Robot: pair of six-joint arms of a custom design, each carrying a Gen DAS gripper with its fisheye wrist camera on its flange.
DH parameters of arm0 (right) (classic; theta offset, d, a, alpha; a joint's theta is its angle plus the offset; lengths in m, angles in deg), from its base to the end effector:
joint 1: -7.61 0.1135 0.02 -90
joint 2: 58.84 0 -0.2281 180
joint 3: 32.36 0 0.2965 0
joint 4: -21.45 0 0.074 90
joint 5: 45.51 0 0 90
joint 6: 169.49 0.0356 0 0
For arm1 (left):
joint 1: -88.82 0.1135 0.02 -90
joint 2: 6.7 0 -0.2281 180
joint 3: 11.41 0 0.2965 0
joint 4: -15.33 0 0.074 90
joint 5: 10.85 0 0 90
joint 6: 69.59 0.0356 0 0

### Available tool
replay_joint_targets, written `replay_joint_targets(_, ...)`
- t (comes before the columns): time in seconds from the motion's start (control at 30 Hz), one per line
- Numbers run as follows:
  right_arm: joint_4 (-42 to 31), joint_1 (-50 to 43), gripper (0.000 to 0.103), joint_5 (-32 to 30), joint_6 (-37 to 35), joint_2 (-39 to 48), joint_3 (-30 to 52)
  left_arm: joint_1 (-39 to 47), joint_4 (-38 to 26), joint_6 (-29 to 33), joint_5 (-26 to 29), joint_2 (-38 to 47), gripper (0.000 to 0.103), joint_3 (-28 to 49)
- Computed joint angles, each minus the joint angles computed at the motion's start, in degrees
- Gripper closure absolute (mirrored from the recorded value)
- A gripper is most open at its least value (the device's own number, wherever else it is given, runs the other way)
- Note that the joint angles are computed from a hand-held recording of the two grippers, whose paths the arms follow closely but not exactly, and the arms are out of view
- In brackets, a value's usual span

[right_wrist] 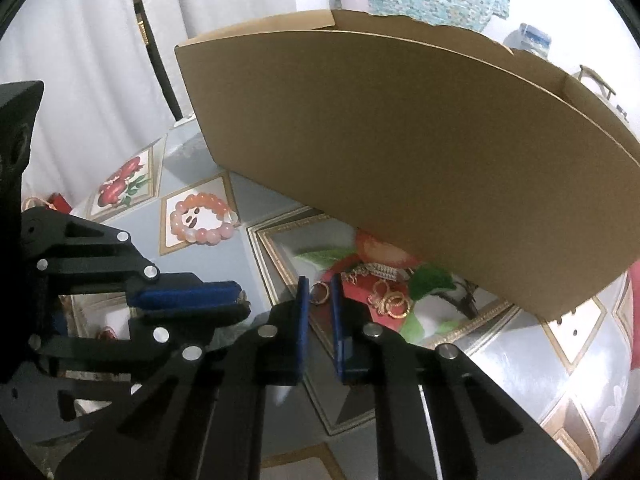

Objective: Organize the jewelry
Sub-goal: 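Hold the gold charm in the left tool while the right tool reaches toward the gold rings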

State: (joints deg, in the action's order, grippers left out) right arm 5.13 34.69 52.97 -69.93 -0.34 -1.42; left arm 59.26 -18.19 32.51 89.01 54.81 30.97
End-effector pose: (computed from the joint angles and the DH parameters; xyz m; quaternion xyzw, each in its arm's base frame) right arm 0.2182 0.1057 0.0951 -0.1111 0.9113 0.0582 0.3922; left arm 0.2210 -0.1323 0.1301 0.3613 0.8724 -0.1289 0.3030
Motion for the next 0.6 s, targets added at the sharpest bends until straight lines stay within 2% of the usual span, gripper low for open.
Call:
replay_joint_targets(0.2, -3.2, -1.4, 0.093, -1.1, 3.0, -6.6, -3.6, -0.1, 0.1, -0.1, -0.1, 0.0, 0.096, -0.1)
replay_joint_targets(0.33, -5.8, -2.2, 0.098, -2.5, 5.1, -11.1, -5.5, -0.1, 0.0, 0.0, -0.2, 0.0, 0.096, 0.0)
replay_joint_targets(0.6, -9.9, -2.0, 0.097, -3.0, 5.2, -16.0, -6.5, -0.3, -0.2, -0.1, -0.3, -0.2, 0.096, 0.1)
